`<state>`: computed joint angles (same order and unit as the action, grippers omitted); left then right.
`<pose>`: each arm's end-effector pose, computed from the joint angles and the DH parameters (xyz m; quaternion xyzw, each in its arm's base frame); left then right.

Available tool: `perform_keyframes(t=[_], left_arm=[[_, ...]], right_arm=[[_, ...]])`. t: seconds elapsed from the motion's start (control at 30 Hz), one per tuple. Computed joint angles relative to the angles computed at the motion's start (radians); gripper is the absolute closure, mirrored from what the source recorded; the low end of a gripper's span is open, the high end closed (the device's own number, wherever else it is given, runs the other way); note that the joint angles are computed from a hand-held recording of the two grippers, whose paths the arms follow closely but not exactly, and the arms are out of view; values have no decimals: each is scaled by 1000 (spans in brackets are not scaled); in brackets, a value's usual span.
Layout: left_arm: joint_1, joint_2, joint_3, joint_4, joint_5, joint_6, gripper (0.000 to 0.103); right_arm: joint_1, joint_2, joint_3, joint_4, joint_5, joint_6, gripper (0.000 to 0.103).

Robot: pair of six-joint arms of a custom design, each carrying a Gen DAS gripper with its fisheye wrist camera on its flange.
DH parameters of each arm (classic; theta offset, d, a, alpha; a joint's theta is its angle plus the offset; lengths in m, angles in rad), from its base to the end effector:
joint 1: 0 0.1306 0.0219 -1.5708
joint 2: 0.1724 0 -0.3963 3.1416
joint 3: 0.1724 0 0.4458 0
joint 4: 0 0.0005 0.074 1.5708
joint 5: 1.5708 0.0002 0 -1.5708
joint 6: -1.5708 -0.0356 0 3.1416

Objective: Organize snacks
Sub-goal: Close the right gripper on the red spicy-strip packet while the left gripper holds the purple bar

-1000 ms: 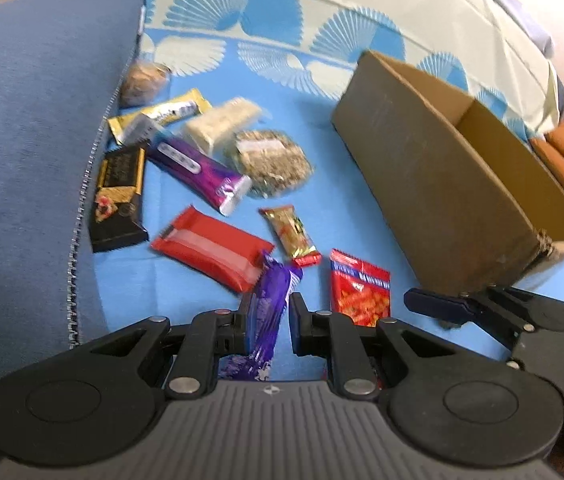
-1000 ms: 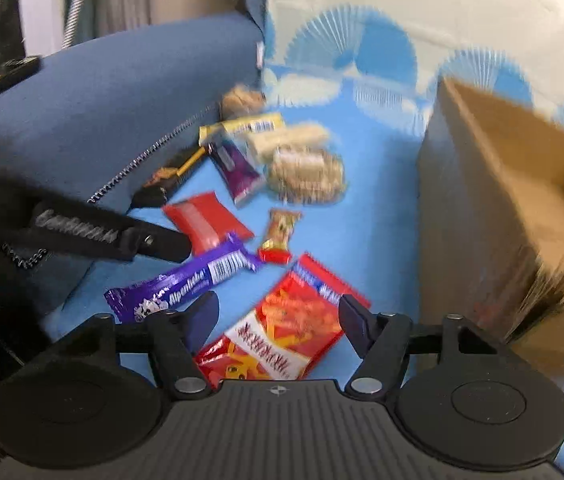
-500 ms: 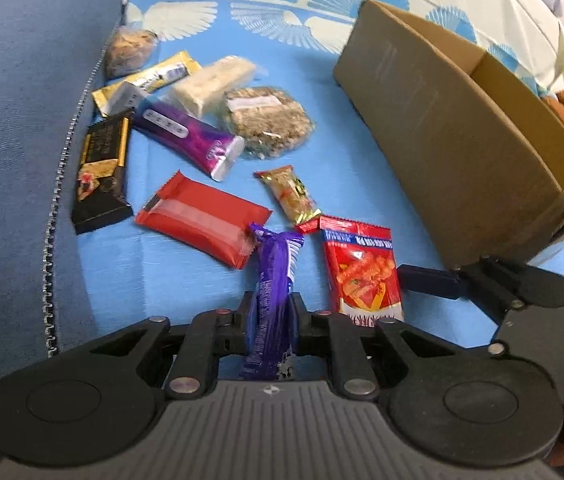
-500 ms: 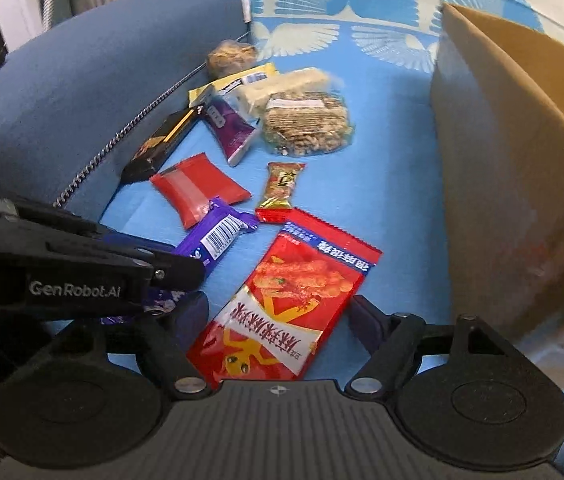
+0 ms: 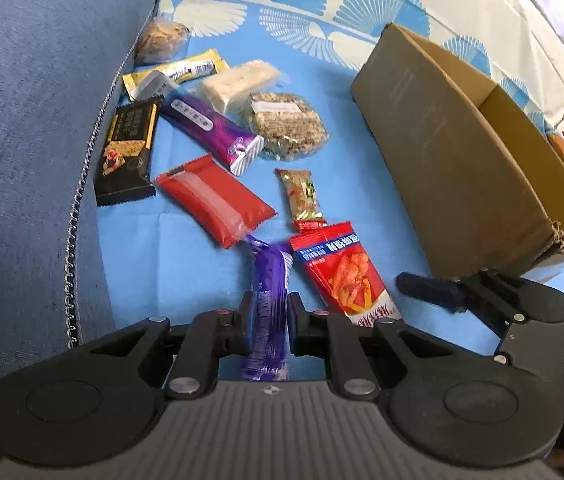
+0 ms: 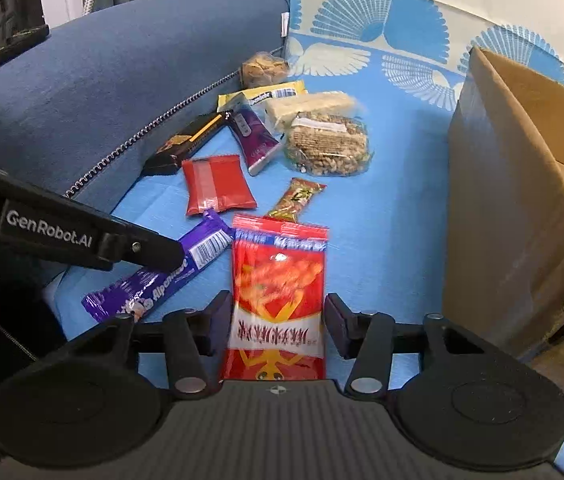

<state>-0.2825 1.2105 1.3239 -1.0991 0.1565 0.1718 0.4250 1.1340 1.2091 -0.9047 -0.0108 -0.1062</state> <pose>0.4314 -0.1315 0.4793 0.0753 0.9519 -0.1377 0.2633 0.3979 0.1800 0.4656 -0.1499 0.9200 0.0999 0.3481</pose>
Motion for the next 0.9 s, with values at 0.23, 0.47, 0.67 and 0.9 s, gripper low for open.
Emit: perform_keyframes(t=[0.23,0.47,0.67,0.9], left_arm=[[6,20,7,-22,24,-9,83],[4,34,16,-36,32,-18,80],[0,38,18,-40,32,-25,76],[-4,44,21,-49,25,-29,76]], right_arm=[[7,8,-2,-30,30,-6,33],[-3,10,-5,-40,22,-26,33],[-2,15,-2,-36,24,-27,33],[-4,16,-3,-34,22,-23,33]])
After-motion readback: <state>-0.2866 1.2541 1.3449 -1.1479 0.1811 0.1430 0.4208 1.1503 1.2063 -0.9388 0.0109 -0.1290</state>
